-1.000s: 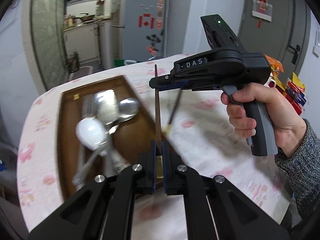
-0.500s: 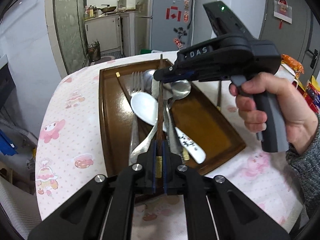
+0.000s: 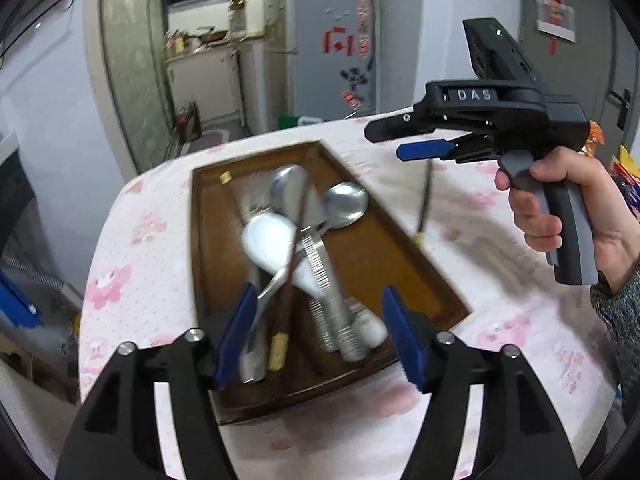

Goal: Organize utensils
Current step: 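Carry the chopstick into the tray and open the left gripper, then grasp the last dark chopstick by its gold tip with the left gripper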

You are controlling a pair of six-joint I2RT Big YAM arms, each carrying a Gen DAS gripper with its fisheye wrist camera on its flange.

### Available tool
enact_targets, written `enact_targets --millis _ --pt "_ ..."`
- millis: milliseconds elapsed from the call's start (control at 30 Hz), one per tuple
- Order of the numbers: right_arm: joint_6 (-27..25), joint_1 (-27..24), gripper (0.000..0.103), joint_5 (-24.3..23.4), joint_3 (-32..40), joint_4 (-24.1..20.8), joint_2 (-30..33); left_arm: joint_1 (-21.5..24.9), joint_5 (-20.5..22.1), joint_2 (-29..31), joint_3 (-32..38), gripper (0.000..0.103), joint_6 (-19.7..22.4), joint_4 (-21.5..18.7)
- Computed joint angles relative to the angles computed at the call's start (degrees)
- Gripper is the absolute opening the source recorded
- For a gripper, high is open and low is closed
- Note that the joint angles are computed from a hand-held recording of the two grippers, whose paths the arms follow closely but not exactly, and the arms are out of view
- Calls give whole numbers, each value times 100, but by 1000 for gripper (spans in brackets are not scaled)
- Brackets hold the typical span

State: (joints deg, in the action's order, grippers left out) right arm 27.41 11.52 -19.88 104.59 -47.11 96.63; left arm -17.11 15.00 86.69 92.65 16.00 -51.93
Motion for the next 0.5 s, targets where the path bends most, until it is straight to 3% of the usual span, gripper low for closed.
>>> enact_targets --millis 200,333,500 --pt "-221 -438 74 29 -691 73 -587 -571 92 146 166 70 104 19" --pt "-295 -705 74 -28 -1052 180 -840 -970 -72 467 431 70 254 -35" --pt "-359 -1018 74 -197 -1304 283 -955 -1213 -254 1024 954 70 147 -139"
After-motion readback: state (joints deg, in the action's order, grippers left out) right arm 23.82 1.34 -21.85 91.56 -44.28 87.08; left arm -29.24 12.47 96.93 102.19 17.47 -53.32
